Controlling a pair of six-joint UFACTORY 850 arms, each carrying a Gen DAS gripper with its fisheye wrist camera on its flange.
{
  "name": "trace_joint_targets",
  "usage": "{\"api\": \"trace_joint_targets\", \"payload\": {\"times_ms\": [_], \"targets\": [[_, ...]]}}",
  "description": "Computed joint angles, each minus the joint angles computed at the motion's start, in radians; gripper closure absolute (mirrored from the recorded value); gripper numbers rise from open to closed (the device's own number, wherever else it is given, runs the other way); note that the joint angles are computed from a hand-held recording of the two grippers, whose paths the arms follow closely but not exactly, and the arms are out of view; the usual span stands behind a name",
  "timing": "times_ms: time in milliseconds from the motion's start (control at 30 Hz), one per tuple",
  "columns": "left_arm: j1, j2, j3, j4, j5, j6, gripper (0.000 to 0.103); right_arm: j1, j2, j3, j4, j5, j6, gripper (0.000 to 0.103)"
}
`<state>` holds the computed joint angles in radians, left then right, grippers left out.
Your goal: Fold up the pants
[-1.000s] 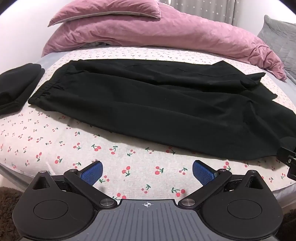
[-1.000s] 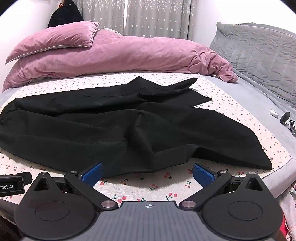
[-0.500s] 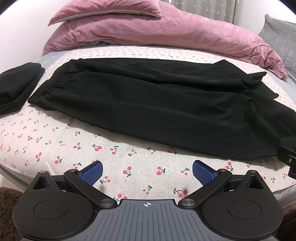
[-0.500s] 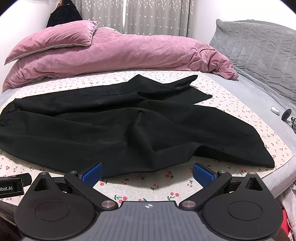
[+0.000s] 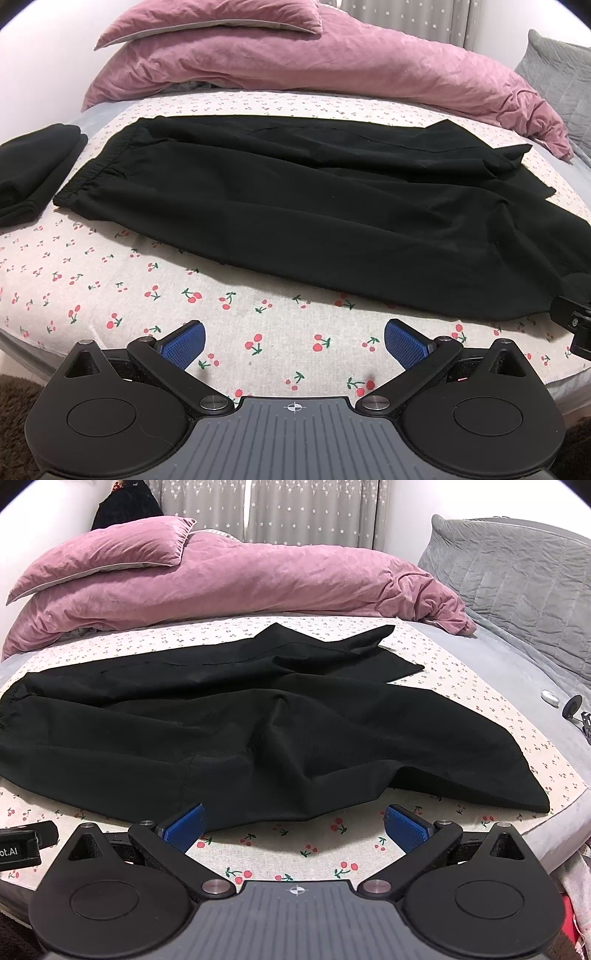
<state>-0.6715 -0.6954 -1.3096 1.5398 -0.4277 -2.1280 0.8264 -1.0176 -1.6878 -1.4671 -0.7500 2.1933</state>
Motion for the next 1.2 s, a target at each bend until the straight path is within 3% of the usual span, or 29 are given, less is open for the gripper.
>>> {"api": "trace_joint_targets", "payload": {"times_ms": [1200], "targets": [[-0.005, 0.002, -0.006, -0.018, -0.012, 0.021, 0.000, -0.005, 0.018, 0.027, -0.007, 0.013, 0.022, 0.000]]}}
